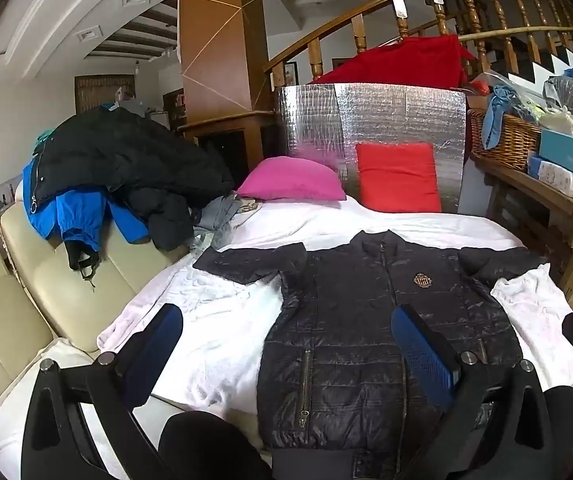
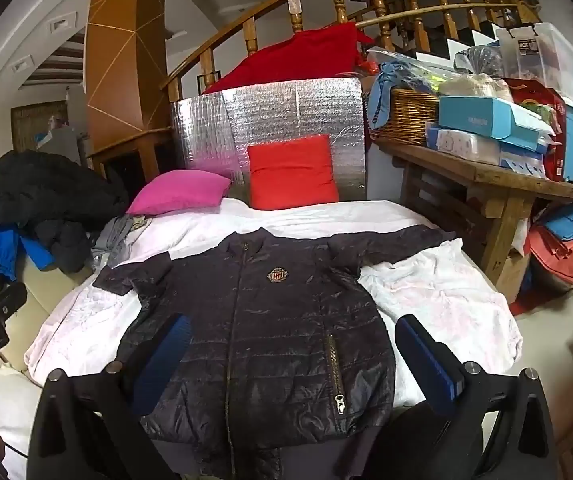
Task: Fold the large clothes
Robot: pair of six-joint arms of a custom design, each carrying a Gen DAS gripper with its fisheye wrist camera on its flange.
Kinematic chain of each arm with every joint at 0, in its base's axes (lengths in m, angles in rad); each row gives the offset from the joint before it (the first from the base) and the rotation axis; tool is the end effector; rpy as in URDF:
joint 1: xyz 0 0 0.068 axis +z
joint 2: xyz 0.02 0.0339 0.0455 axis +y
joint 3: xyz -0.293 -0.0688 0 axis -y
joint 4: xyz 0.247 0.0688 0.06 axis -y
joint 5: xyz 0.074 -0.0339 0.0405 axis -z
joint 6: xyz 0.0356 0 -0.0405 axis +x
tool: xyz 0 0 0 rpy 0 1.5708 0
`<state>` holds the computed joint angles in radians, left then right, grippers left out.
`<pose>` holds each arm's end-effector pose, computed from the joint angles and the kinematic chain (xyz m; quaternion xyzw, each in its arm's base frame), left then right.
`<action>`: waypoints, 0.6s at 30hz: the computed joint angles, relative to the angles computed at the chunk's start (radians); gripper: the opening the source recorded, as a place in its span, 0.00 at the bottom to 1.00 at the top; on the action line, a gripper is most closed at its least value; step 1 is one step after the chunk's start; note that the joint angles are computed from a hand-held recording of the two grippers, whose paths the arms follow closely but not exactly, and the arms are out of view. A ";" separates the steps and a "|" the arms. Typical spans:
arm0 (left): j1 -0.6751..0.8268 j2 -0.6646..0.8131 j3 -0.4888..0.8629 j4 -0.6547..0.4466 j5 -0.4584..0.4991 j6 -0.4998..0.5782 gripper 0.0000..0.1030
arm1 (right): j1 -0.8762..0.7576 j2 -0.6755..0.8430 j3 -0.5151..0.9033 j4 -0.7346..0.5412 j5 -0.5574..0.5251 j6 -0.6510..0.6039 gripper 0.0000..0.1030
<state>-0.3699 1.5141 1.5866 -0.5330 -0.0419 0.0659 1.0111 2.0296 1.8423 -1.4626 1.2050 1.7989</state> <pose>0.3209 -0.1228 0.4351 0.1729 0.8319 -0.0622 0.5236 0.2388 0.3186 0.3027 0.2953 0.7688 -0.1256 0.5531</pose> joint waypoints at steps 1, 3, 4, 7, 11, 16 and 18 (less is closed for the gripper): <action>0.004 0.002 0.001 0.000 0.004 0.000 1.00 | -0.001 0.001 0.006 0.004 -0.001 -0.010 1.00; 0.011 0.003 -0.001 0.006 0.007 -0.001 1.00 | -0.001 0.020 0.017 0.015 0.000 -0.020 1.00; 0.011 0.001 -0.003 0.008 0.005 -0.002 1.00 | -0.001 0.026 0.027 0.011 0.000 -0.023 1.00; 0.015 -0.006 -0.013 0.015 0.007 -0.004 1.00 | 0.000 0.034 0.039 0.016 -0.002 -0.036 1.00; 0.018 -0.010 -0.021 0.022 0.009 0.000 1.00 | 0.000 0.035 0.042 0.021 -0.008 -0.045 1.00; 0.014 -0.019 -0.027 0.022 0.000 -0.002 1.00 | -0.004 0.026 0.019 0.059 -0.020 -0.066 1.00; 0.015 -0.018 -0.025 0.020 0.003 -0.003 1.00 | -0.004 0.026 0.018 0.065 -0.023 -0.068 1.00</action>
<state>-0.3547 1.4957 1.5614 -0.5130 -0.0391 0.0628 1.0067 2.0559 1.8600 -1.3979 1.1825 1.7309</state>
